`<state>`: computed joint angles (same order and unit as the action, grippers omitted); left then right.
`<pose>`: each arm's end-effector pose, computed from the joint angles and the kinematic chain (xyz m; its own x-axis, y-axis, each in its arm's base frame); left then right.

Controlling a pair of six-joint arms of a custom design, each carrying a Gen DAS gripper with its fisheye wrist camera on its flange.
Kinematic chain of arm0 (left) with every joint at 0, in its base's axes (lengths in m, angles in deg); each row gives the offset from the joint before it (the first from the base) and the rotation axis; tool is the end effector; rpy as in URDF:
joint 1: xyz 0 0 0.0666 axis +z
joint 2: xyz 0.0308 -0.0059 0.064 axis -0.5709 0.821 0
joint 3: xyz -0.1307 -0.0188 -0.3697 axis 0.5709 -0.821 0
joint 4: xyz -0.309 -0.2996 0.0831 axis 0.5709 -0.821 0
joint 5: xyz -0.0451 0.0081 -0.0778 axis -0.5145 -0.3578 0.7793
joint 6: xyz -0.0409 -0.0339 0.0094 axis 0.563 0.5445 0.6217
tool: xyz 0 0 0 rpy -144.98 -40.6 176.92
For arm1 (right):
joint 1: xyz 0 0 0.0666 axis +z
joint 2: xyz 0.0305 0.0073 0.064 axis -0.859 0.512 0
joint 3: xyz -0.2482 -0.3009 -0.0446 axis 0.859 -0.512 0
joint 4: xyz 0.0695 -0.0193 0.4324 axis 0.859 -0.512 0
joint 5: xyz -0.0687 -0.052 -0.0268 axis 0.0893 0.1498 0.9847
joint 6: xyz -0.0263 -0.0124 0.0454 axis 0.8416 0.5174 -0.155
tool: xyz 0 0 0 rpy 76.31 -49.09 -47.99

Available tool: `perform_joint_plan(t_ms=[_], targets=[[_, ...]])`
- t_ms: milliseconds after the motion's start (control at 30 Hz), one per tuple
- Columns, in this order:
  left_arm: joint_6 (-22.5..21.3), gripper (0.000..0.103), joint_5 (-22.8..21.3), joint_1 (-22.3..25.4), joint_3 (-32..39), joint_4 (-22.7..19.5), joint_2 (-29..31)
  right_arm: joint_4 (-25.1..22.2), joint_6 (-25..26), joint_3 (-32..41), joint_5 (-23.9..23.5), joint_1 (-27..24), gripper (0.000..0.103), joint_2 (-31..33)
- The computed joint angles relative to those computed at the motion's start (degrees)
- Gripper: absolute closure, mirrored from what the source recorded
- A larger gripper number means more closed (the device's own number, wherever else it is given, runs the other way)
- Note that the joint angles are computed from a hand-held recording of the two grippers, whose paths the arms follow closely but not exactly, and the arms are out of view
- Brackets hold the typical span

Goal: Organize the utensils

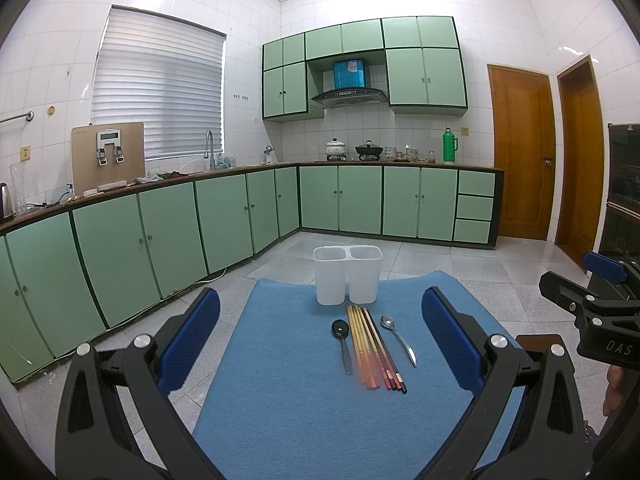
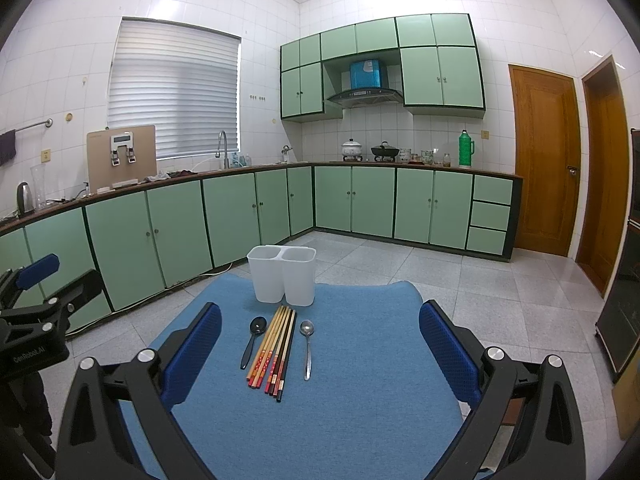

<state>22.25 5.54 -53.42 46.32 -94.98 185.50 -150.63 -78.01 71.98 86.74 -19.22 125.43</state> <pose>0.6185 -0.2170 0.6731 -0.1979 0.1704 -0.9653 0.5356 0.8436 0.0391 0.5133 0.3897 0.6611 -0.2385 0.1636 -0.9573 0.4198 0.9062 0.0502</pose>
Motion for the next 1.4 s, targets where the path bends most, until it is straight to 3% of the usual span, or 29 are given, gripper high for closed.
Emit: perform_joint_plan(t_ms=[1400], targets=[[-0.3, 0.005, -0.5, -0.2, 1.5, -1.0, 0.8, -0.7, -0.7, -0.5, -0.1, 0.0, 0.006, -0.5]])
